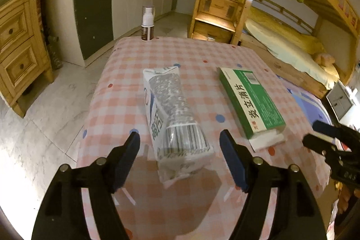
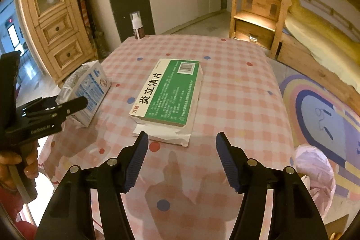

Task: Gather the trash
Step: 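Grasp the white milk carton with the left tool, then grasp the green medicine box with the right tool while the left tool holds the carton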

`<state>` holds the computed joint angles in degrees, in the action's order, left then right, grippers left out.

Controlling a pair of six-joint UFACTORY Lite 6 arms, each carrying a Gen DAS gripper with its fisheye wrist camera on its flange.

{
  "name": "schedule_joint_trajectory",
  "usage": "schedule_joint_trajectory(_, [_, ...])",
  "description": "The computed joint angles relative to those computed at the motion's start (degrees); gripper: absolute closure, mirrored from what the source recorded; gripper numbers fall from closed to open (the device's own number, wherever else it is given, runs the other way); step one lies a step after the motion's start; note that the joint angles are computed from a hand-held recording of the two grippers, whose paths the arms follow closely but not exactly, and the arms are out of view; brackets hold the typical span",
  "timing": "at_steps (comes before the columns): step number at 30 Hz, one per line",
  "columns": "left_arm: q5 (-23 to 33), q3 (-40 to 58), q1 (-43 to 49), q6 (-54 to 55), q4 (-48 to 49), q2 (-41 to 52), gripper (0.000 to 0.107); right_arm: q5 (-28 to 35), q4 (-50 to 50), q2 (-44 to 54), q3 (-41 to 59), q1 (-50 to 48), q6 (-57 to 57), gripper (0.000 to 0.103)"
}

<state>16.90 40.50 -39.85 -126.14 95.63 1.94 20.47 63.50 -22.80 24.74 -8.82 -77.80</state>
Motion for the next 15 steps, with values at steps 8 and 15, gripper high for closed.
schedule_joint_trajectory(8, [4.2, 2.7, -1.9, 8.9, -9.8, 2.9, 0.070, -1.5, -0.3, 0.3, 0.4, 2.5, 2.0, 0.039])
schedule_joint_trajectory(15, [0.8, -2.4, 0.9, 3.5, -3.1, -3.9, 0.070, -8.4, 12.1, 11.0, 7.3, 11.6, -5.3, 0.014])
